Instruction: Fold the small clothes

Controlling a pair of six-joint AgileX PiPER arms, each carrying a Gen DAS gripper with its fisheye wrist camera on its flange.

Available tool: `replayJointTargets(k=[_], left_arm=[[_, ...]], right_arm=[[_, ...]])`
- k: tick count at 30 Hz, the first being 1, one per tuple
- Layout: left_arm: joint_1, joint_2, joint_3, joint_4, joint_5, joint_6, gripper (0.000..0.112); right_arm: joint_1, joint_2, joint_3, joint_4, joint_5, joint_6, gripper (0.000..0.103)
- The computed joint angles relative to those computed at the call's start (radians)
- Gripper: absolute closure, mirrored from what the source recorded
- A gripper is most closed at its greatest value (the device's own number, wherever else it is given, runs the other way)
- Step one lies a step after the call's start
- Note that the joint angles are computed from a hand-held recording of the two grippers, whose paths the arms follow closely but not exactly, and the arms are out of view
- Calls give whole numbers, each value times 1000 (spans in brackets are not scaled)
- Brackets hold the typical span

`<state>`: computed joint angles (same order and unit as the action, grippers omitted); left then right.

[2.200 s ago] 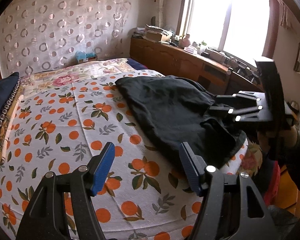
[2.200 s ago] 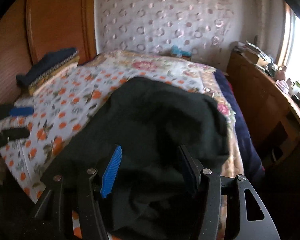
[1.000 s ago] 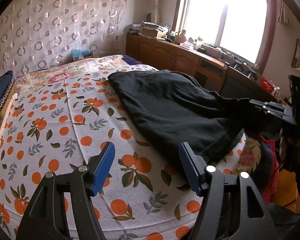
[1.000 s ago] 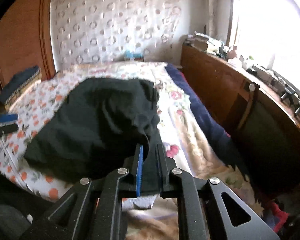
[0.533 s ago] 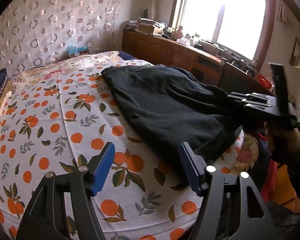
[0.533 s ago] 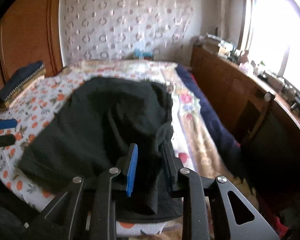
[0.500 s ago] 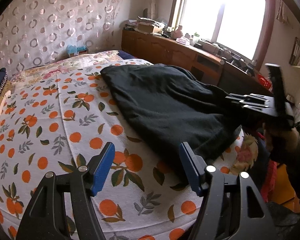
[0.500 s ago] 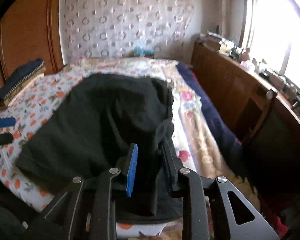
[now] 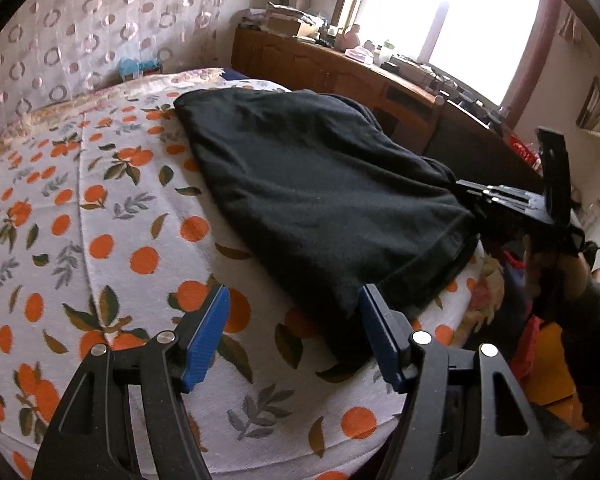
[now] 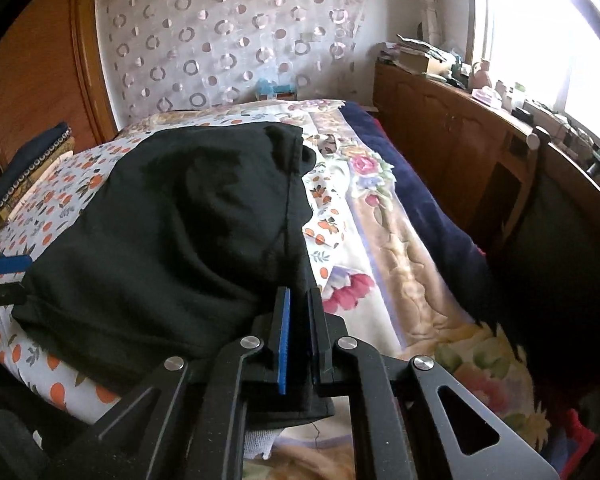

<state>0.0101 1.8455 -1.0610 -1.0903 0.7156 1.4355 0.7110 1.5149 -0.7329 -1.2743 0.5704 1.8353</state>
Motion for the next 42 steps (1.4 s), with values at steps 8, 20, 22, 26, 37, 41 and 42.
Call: replayJointTargets(k=[8,20,22,26,37,41,42], left_arm=[[-33,58,-69,47,60,-95,58],[-15,38,-87,36,139,-119,103],[-5,6,-106,16,177,-123,104],[-8,-34,-143,0,200,-133,104],[91,-35,-83,-6,200,-68,104],[86,3,-57,12,154,-62,104],[82,9,-48,14,139,-54,104]], right_arm=[[-11,7,25,-65,-26,62,96],[3,-9,34,-99,-13,88,95],[17,-28,33,-87,-3,69,94],[78,-58,33,-101,30,79,86],[-8,-17,75,-99,-92,157,50],[-9,6,76,-147,-140,195,50],[-14,11,74,-149,-150,193,50]])
